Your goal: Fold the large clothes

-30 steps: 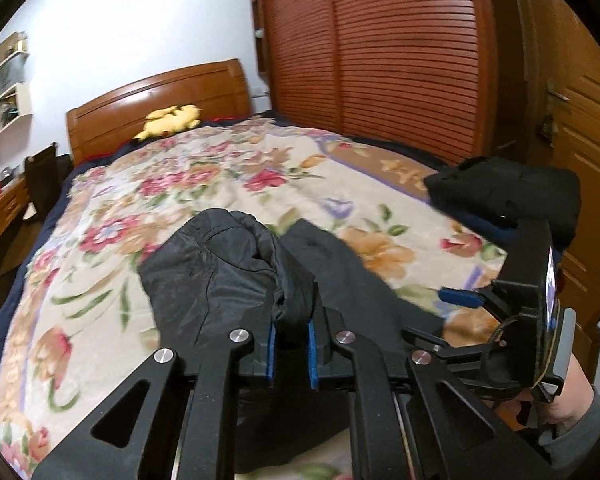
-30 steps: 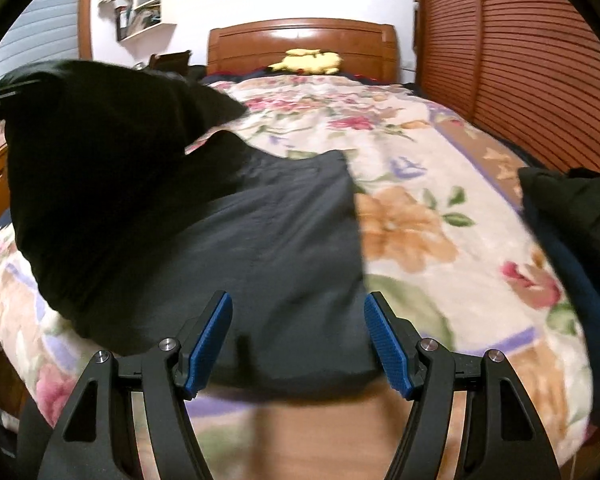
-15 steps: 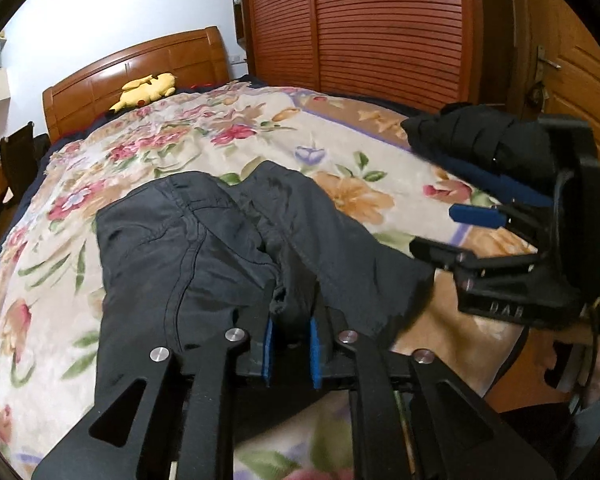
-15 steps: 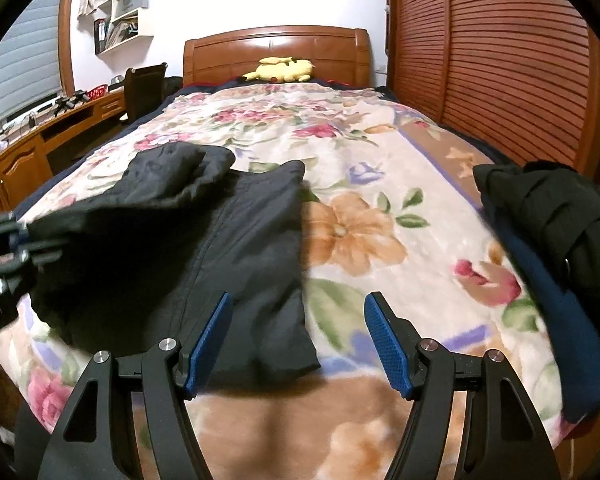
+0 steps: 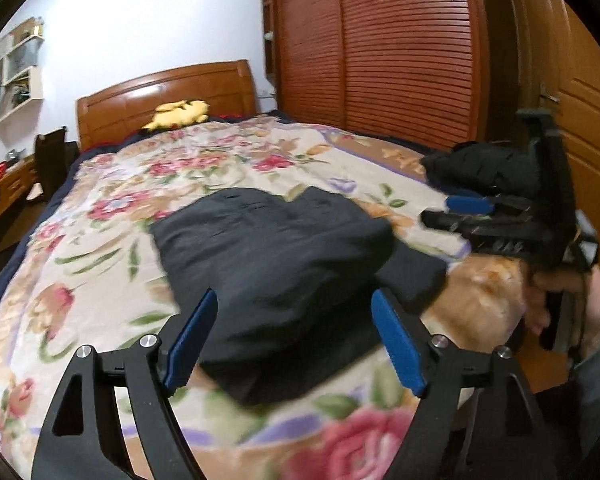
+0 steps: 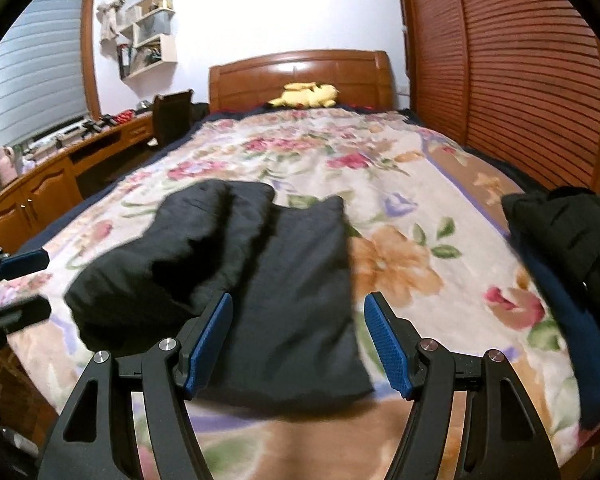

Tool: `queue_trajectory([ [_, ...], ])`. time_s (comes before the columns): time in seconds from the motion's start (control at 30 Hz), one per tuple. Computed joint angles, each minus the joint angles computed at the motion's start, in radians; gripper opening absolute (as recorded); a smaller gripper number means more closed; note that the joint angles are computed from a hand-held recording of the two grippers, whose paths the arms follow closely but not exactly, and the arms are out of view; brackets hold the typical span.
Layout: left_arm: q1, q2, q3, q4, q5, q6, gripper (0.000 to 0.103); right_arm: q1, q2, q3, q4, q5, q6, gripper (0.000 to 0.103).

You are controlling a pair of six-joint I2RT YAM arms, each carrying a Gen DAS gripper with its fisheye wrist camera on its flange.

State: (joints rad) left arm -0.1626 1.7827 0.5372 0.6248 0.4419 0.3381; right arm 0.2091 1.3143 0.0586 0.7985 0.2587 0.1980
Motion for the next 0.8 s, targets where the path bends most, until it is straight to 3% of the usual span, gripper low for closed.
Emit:
queue_trajectory([
  [0.23,0.134,0.089,0.032,0.017,0.048,0.012,0.08,0.072,0.018,-0.009,0.107,-0.008,-0.001,0.07],
  [0.47,0.191,0.137,0.036,0.049,0.061,0.027,0.08,0.085,0.206,0.074,0.211,-0.056,-0.033,0.07],
  [0.8,0.23,0.124,0.006,0.069,0.088,0.066,0.08,0.018,0.457,0.243,0.158,-0.133,-0.065,0.07],
])
